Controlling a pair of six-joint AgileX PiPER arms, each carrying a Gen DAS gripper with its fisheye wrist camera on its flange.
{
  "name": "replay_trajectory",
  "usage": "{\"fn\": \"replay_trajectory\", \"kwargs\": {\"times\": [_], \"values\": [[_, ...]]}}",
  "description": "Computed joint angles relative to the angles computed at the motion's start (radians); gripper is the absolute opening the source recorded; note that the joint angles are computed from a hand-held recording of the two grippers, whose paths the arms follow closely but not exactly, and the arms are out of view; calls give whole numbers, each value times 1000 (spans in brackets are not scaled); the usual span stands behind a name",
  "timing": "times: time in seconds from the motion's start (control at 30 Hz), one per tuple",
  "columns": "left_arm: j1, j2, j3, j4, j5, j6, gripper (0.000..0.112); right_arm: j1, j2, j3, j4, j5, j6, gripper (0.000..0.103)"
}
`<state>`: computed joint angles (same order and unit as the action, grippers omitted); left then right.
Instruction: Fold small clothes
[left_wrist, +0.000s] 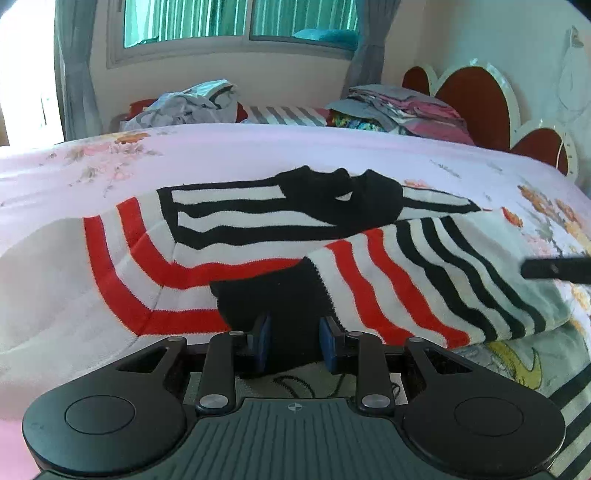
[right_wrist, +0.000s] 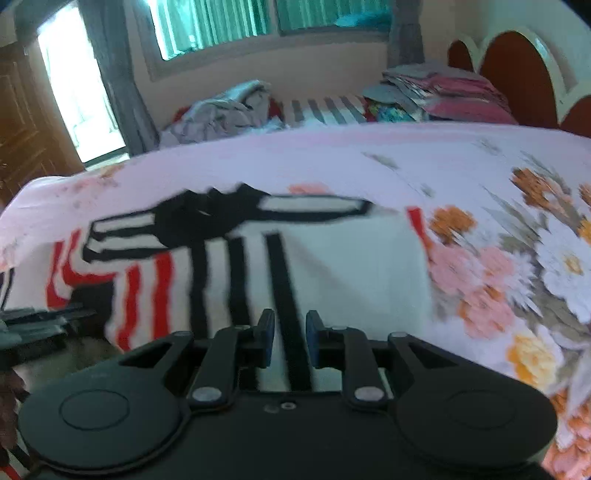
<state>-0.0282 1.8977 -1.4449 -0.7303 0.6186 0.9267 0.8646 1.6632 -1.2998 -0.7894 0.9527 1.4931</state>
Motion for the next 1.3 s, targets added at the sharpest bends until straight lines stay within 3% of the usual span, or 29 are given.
{"fn": "replay_trajectory", "kwargs": {"times": [0.23, 0.33, 0.43, 0.5, 0.6, 0.63, 0.7, 0.8, 0.83, 0.87, 0.9, 0.93, 1.03, 1.13, 1.3], "values": [[-42, 30, -63, 33, -23, -47, 29, -124, 201, -205, 62, -151, -196, 20], [-60, 74, -111, 117, -33, -131, 29, -149, 256, -260, 113, -228, -289, 18], [-40, 91, -123, 94, -30, -116, 29, -175, 298, -290, 97, -103, -258, 13], [-24, 95, -128, 75, -19, -103, 29, -197, 240, -191, 43, -106, -127, 9], [-20, 96, -121, 58, -22, -84, 29, -209, 187, -132, 63, -123, -134, 5], [-24, 97, -125, 71, -23, -102, 29, -200, 186, -143, 68, -100, -155, 8], [-20, 83, -122, 82, -23, -124, 29, -154, 168, -147, 20, -62, -122, 24], [47, 12, -22, -26, -96, -20, 32, -91, 137, -134, -31, -49, -73, 29], [87, -6, 2, -61, -103, 2, 54, -69, 129, -127, -43, -41, -60, 31], [134, -30, 37, -116, -121, 41, 87, -62, 130, -137, -41, -36, -66, 33], [190, -58, 83, -194, -153, 105, 95, -53, 132, -141, -36, -38, -62, 33], [249, -80, 112, -236, -164, 142, 97, -52, 135, -146, -24, -51, -62, 33], [437, -75, 93, -234, -113, 102, 95, -31, 149, -154, -5, -74, -35, 33], [594, 17, -37, -173, -24, -76, 76, -12, 193, -200, 27, -93, -29, 33], [733, 281, -400, -99, 175, -420, 49, 14, 278, -330, 63, -67, -84, 33]]}}
